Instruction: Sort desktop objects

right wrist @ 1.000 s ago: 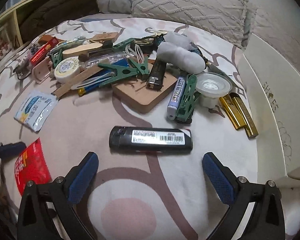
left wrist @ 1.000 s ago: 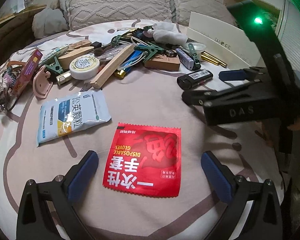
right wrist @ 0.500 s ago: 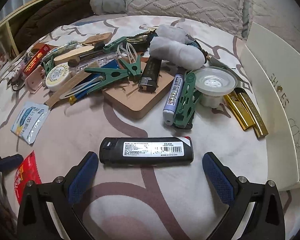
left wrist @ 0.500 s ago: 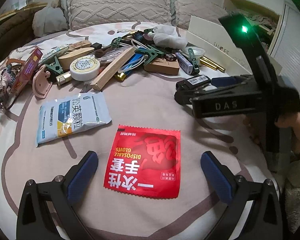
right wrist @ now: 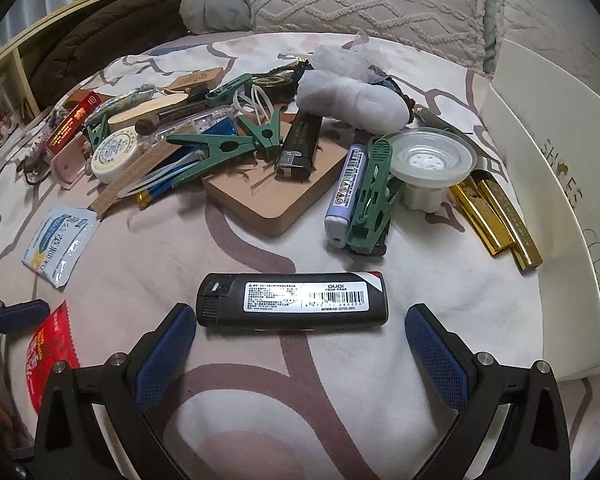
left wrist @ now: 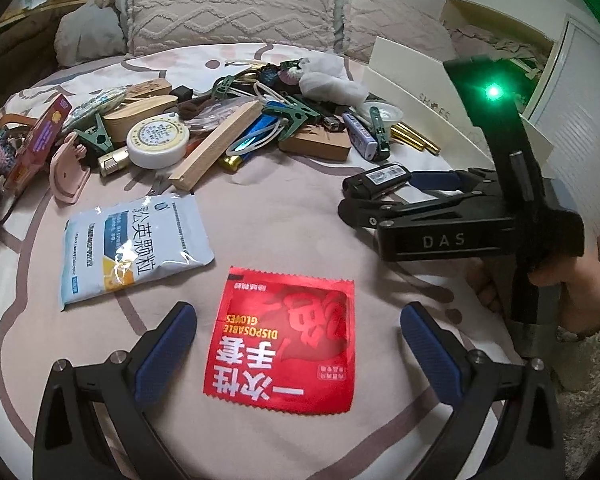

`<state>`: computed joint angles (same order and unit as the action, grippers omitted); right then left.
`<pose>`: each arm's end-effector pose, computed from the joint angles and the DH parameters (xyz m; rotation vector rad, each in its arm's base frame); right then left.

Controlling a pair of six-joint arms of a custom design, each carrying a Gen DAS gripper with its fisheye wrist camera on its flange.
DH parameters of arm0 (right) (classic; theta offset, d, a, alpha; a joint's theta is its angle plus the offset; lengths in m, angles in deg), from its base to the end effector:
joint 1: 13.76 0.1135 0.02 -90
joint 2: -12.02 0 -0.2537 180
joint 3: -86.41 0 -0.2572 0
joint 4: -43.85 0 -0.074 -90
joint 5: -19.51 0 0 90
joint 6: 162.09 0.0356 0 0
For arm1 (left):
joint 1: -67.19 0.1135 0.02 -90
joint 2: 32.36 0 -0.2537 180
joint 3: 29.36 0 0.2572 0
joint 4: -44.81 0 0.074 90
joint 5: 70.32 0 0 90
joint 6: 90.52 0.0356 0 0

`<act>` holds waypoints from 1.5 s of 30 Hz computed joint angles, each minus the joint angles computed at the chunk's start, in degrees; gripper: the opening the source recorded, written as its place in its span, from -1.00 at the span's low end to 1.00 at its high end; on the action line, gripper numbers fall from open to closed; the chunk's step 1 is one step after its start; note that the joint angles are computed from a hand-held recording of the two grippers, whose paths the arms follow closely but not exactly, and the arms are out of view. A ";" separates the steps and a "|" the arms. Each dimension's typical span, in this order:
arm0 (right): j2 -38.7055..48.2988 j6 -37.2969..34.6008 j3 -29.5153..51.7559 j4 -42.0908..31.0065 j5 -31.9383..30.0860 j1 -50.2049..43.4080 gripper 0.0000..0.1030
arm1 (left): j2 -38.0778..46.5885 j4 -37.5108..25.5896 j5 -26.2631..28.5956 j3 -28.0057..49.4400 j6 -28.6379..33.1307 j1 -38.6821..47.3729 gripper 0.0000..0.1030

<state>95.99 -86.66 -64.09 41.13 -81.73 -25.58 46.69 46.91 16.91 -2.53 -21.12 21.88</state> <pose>0.1990 -0.0346 0.0649 -0.1345 2.5379 0.0727 0.1416 -0.1407 0.0752 0.5128 2.4434 -0.4420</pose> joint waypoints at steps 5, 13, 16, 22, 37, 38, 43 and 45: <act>0.23 -0.21 -0.23 0.68 -0.36 -0.39 1.00 | -0.69 0.20 -1.20 -0.66 -0.21 -0.43 0.70; 0.36 -0.51 -0.03 0.27 -1.78 -1.51 1.00 | -1.00 -1.06 -2.18 -0.35 1.04 -1.39 0.69; 0.26 -0.62 -0.04 0.10 -1.96 -1.72 1.00 | -1.02 -2.72 -4.51 0.15 1.26 -2.18 0.69; -1.55 -0.92 -1.65 0.92 -3.66 -3.31 1.00 | -2.67 -3.52 -2.23 -0.56 1.71 1.05 0.58; -5.96 0.80 -5.49 5.28 -2.85 -3.84 0.61 | -1.28 -2.30 -4.60 -0.28 1.45 -0.90 0.37; -6.21 0.80 -5.66 5.42 -2.58 -3.52 0.61 | -1.69 -2.20 -4.14 -0.46 1.34 -0.77 0.28; -5.98 0.82 -5.61 5.71 -2.34 -3.31 0.61 | -2.11 -2.32 -4.93 -0.49 0.98 -1.94 0.14; -5.95 0.89 -5.55 5.68 -2.37 -3.29 0.61 | -2.38 -1.99 -4.51 -0.65 0.99 -2.15 0.01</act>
<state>90.04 -85.77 -69.64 46.81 -84.10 -28.86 44.31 44.91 12.40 -3.19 -20.13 19.73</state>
